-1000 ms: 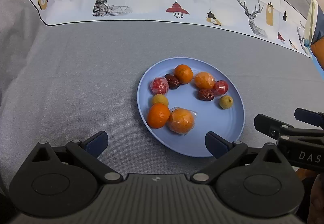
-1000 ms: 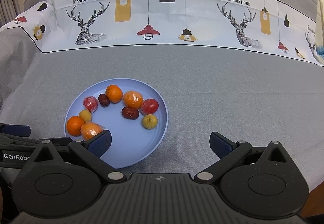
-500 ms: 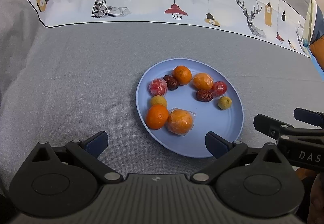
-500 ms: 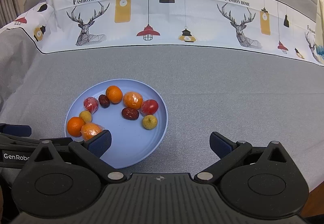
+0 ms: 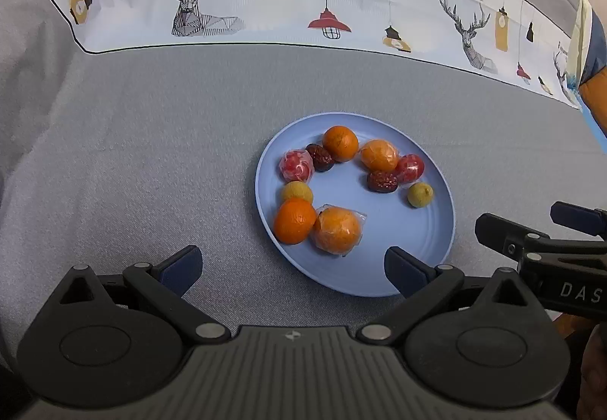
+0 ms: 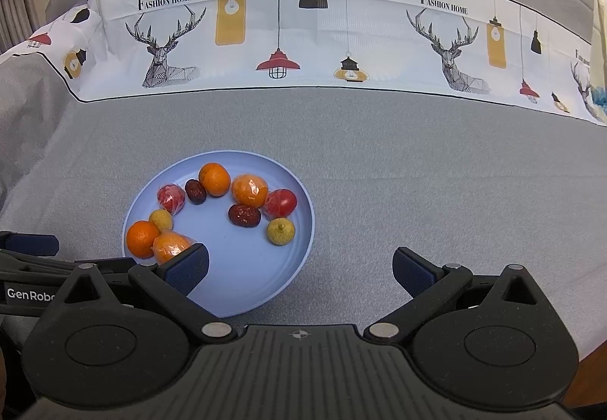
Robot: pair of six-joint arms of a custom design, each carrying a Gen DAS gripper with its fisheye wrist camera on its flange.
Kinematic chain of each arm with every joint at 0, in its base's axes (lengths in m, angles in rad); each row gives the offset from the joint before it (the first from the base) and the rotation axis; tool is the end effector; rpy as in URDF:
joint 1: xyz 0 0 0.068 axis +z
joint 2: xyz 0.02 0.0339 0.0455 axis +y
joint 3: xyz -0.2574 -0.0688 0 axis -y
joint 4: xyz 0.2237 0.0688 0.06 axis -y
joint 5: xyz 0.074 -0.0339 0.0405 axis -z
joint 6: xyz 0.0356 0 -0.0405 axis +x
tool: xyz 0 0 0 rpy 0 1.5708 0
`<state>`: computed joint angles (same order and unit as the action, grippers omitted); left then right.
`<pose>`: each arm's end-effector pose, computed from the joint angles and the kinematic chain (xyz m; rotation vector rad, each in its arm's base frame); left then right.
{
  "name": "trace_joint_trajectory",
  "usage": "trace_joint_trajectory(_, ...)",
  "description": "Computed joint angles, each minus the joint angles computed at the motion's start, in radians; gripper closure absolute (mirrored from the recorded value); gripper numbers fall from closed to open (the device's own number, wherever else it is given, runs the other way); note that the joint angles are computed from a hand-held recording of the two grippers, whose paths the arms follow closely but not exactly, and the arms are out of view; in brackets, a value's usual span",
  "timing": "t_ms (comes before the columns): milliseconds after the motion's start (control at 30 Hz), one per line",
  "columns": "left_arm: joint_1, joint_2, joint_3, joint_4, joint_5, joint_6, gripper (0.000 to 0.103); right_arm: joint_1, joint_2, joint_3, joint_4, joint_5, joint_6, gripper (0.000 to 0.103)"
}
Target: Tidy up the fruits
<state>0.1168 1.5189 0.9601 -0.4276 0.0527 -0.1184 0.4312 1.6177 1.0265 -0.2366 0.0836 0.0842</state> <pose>0.2868 0.0318 0.2115 -0.2798 2.5412 -0.0680 0.2968 0.1333 0.2151 -0.3757 2.3699 0.1412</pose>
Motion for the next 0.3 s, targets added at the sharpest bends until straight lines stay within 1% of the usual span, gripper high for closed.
trace_joint_trajectory(167, 0.007, -0.008, 0.001, -0.003, 0.012, 0.010, 0.001, 0.001, -0.014, -0.007, 0.021, 0.002, 0.011, 0.001)
trace_joint_trajectory(300, 0.004, -0.006, 0.004, -0.011, 0.032, 0.026, 0.001, -0.020, -0.016, -0.004, 0.053, -0.036, 0.051, 0.001)
